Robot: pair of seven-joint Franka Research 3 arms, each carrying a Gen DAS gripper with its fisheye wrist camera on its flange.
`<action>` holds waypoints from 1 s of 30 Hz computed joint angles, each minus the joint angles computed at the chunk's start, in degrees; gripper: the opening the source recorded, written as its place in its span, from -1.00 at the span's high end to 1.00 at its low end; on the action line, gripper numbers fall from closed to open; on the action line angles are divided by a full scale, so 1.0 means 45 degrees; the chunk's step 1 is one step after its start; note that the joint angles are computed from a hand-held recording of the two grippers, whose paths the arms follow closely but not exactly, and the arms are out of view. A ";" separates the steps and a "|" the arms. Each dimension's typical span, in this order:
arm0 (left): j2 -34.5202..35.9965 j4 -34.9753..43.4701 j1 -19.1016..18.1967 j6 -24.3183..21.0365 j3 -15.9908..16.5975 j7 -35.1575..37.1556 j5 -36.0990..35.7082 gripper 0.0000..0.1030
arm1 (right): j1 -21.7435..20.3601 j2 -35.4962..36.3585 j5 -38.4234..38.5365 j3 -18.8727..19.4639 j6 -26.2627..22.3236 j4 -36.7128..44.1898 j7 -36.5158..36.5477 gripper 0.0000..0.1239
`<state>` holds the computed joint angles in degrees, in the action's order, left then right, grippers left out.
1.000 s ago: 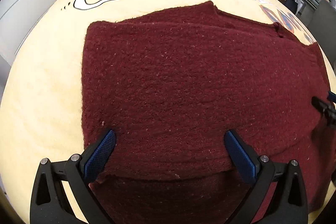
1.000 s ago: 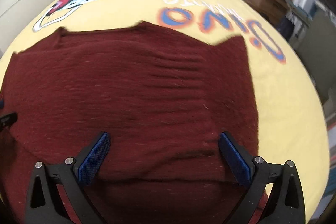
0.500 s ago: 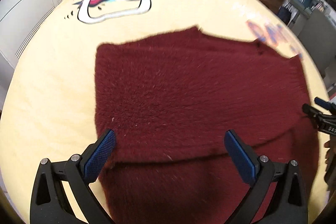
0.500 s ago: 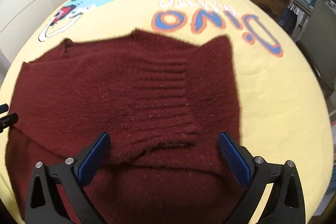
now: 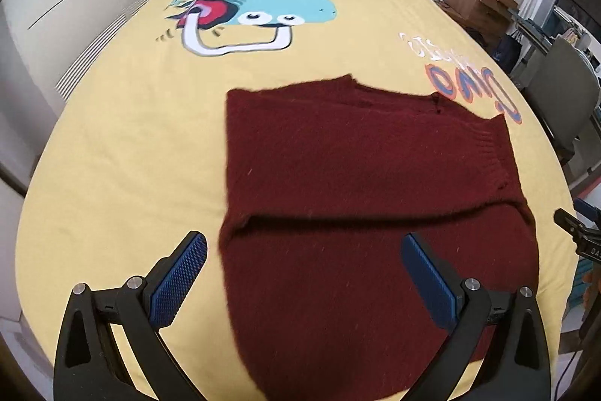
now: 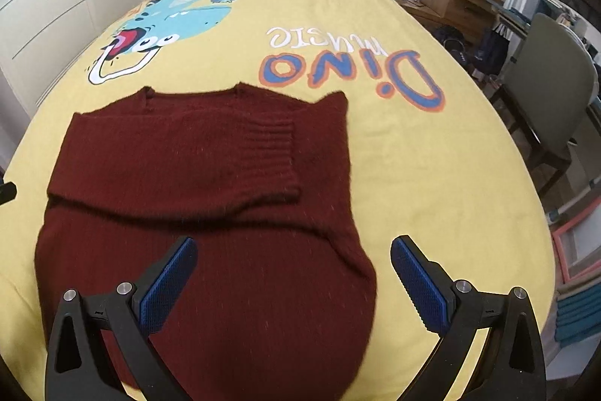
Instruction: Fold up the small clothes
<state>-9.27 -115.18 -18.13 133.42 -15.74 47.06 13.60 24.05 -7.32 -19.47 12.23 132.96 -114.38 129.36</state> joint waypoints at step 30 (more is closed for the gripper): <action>-0.1334 -0.3498 -0.1161 -0.1586 0.0162 -0.0005 -0.3456 -0.98 | 0.0266 -0.3064 0.4727 0.0365 -0.1408 -0.4980 -0.0397 -0.66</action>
<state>-15.27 -130.92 -23.35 126.28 -15.01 47.04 -1.95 25.24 -21.11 1.80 13.88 126.63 -136.79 127.57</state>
